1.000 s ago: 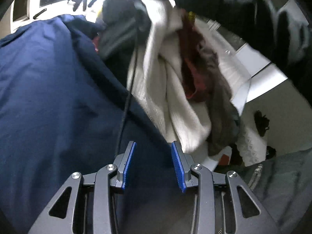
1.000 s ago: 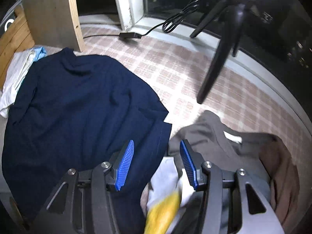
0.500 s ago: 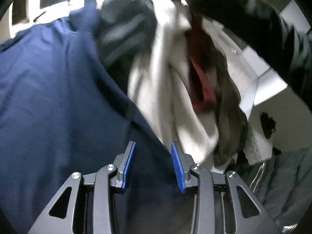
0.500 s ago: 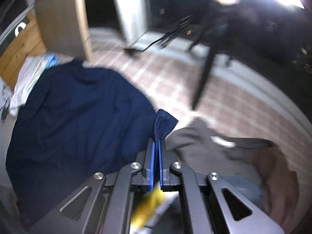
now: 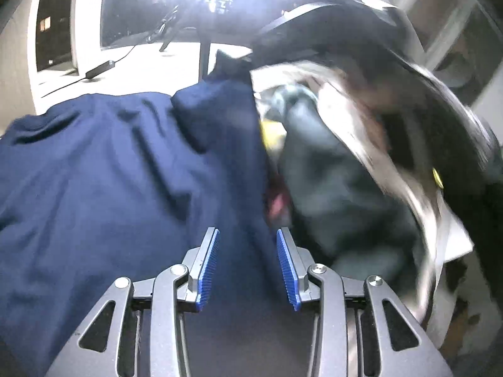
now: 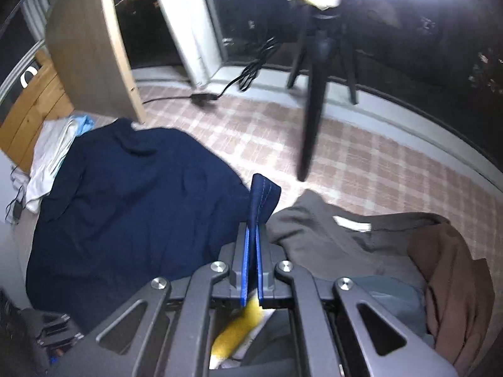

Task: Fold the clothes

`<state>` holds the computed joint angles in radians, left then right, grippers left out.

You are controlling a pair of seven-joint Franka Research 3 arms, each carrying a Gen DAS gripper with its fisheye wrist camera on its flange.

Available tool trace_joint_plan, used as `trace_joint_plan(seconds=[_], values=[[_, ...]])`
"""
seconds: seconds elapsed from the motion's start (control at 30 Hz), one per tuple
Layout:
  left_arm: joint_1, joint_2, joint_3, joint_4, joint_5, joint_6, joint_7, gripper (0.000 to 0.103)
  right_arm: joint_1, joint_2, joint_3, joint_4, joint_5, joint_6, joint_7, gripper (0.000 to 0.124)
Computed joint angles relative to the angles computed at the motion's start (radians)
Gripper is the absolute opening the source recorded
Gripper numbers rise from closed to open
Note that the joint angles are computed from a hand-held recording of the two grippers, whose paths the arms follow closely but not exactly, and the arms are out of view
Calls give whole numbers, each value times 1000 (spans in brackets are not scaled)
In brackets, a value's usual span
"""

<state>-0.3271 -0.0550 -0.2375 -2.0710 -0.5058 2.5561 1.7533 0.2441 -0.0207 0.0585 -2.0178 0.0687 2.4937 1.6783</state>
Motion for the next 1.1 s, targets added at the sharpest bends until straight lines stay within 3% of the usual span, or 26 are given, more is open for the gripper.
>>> trace_joint_plan(seconds=[0.13,0.3,0.57,0.67,0.77,0.83,0.93,1.0,1.1], values=[[9,83,-21,57,7,-7,27,36,-14,-23,-2,-30,-109,-3,91,4],[35,-23,7,-45,-60,-60,127,36,-18,9,-9,-7,-29,-40,32,4],[23,-226,91,-223,-22,-69,126,36,12,34,7,46,24,-80,11,4],[14,-270,118,-263,-25,-54,98,36,38,71,25,109,83,-95,-2,4],[3,-281,127,-281,-12,-33,68,36,58,156,56,237,285,-161,-107,11],[-3,-284,135,-285,1,-38,64,36,75,173,67,284,330,-192,-148,14],[-20,-233,132,-249,0,-16,69,36,109,95,43,202,174,-119,-93,29],[-24,-210,139,-232,-20,-14,95,36,107,50,33,140,89,-129,-49,29],[-22,-196,132,-218,-39,-24,102,36,91,11,27,54,96,-167,-41,29]])
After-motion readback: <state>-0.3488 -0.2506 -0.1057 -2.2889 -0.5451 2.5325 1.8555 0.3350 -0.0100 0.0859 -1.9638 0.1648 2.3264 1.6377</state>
